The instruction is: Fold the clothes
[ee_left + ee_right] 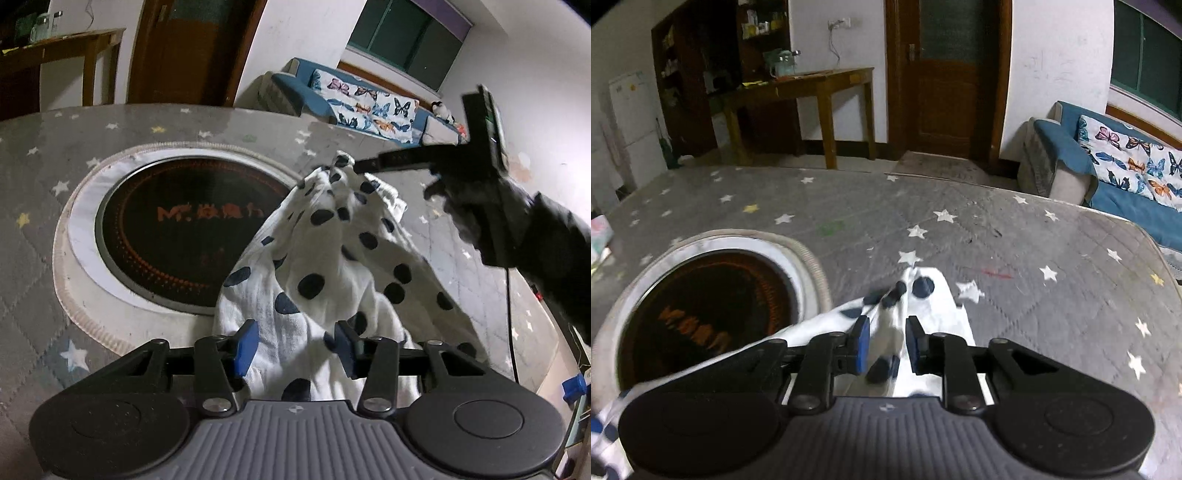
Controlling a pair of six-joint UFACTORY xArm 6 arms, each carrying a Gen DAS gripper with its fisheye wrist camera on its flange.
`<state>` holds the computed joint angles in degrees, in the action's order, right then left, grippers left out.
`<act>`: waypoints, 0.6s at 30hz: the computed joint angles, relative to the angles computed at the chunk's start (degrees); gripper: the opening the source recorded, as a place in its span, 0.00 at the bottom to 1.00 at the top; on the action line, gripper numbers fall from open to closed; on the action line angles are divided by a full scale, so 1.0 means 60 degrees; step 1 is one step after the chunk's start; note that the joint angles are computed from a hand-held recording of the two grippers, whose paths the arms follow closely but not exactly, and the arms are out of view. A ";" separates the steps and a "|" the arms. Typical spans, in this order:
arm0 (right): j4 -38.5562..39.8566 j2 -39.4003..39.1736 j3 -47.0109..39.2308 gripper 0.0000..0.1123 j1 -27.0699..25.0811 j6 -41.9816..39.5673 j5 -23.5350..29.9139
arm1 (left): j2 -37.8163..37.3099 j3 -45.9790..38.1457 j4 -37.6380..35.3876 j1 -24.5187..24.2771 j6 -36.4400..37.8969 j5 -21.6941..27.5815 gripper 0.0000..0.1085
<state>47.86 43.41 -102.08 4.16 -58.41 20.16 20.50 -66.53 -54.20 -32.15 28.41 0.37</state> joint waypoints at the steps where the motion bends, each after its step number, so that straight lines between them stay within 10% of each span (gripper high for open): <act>1: -0.0365 0.0279 -0.0351 0.19 0.0004 0.0388 0.0040 | 0.0030 -0.0008 -0.0004 0.0020 -0.0013 0.0040 0.44; 7: -0.0740 0.0916 -0.1132 0.03 -0.0041 0.0979 0.0386 | 0.0092 0.0070 0.0114 0.0043 -0.0182 0.0037 0.44; 18: 0.2755 -0.1867 0.2240 0.02 -0.0577 -0.2904 -0.1180 | 0.0100 0.0129 -0.0344 -0.0085 0.0192 -0.0240 0.44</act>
